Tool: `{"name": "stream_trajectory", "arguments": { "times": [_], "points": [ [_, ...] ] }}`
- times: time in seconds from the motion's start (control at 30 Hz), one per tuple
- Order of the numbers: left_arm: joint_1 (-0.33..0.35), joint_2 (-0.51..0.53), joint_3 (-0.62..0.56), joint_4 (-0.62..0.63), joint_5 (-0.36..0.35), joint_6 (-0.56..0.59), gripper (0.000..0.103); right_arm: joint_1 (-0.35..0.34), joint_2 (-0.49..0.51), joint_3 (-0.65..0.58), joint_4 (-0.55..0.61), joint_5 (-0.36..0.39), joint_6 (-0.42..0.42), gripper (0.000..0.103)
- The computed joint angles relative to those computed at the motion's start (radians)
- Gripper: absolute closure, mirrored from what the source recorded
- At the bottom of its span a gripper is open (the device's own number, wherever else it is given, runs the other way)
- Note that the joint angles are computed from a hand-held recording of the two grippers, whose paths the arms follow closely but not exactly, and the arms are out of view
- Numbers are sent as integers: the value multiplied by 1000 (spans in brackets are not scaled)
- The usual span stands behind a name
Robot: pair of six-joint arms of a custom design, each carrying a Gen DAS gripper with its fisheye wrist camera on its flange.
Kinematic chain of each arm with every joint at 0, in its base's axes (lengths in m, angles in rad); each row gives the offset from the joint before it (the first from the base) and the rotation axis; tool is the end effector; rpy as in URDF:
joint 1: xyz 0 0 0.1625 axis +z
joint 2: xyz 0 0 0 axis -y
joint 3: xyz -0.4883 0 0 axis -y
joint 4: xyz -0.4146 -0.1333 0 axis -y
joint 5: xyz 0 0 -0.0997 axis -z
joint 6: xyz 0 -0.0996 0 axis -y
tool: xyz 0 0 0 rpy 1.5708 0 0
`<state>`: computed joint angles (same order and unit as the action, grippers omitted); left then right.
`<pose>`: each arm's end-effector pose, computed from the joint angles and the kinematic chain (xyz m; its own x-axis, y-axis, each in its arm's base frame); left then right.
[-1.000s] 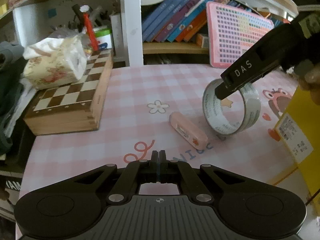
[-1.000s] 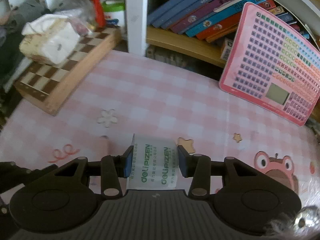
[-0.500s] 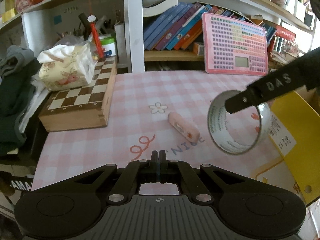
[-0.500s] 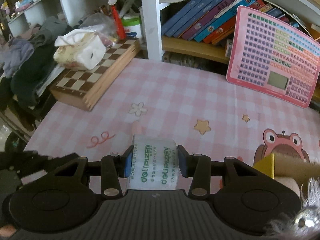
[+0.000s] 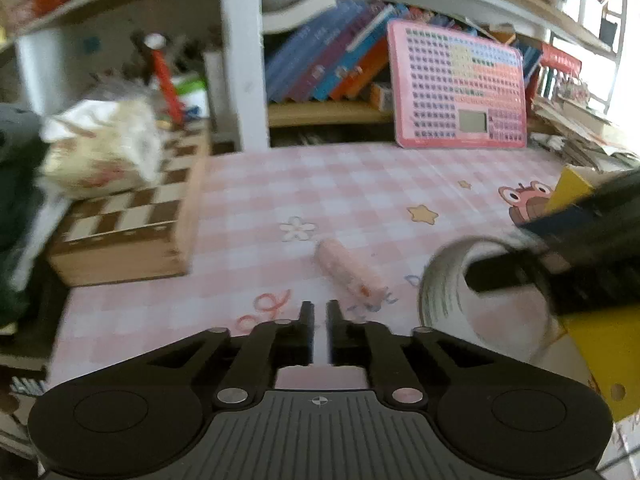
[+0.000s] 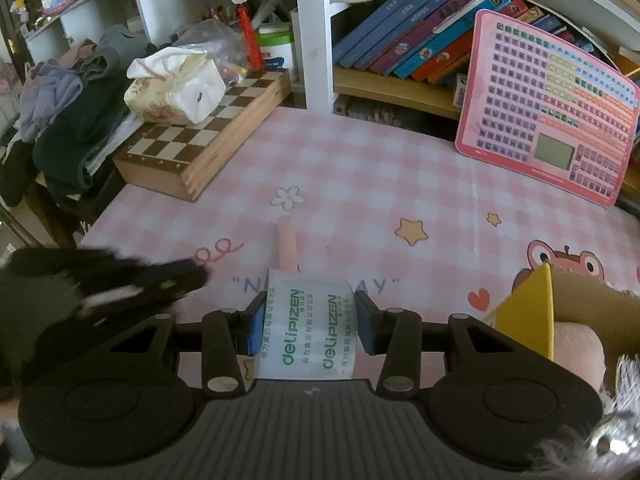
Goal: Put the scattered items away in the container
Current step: 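Close the left tool on the pink stick while the right tool holds the white roll, then carry the pink stick with the left tool while the right tool carries the roll to the box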
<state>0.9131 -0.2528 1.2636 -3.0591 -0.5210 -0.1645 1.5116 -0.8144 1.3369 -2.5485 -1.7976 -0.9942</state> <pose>-0.3178 -0.7708 -0.0649 -0.7179 -0.1261 -0.6847 0.4312 0.6916 -0.5795 0.0618 -0.8317 0.2674 -0.5716 -0.6664 0.4787 -0.7816 0.6199 -0.0704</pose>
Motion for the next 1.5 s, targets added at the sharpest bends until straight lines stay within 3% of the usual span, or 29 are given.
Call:
{"name": "stream_trajectory", "arguments": {
  "times": [0.1, 0.2, 0.37, 0.43, 0.53, 0.57, 0.6, 0.63, 0.83, 1.2, 1.5],
  "points": [
    [22, 33, -76, 15, -30, 31, 45, -7, -9, 6, -1, -4, -2, 62],
    [42, 56, -154, 71, -59, 7, 38, -15, -16, 8, -1, -9, 7, 61],
    [66, 105, -274, 211, -78, -33, 38, -28, -20, 1, 24, -11, 23, 62],
    [72, 123, -313, 311, -54, -68, 39, -30, -20, 1, 27, -13, 21, 62],
    [68, 140, -318, 290, -21, -30, 53, -32, -18, -2, 26, -12, 14, 62],
    [66, 139, -315, 286, -15, -33, 72, -33, -18, -2, 25, -12, 14, 62],
    [64, 139, -314, 287, -5, -38, 84, -34, -18, -2, 26, -12, 14, 62],
    [63, 136, -308, 283, -1, -43, 85, -34, -18, -3, 26, -12, 16, 62],
    [52, 85, -205, 205, -20, -89, 86, -37, -23, -3, 36, -1, 19, 62],
    [-32, -96, 133, 22, -39, -202, 86, -37, -79, 62, 26, 54, -13, 62],
    [-102, -165, 284, -132, -83, -241, 86, -42, -164, 158, -5, 108, -49, 62]
  ]
}}
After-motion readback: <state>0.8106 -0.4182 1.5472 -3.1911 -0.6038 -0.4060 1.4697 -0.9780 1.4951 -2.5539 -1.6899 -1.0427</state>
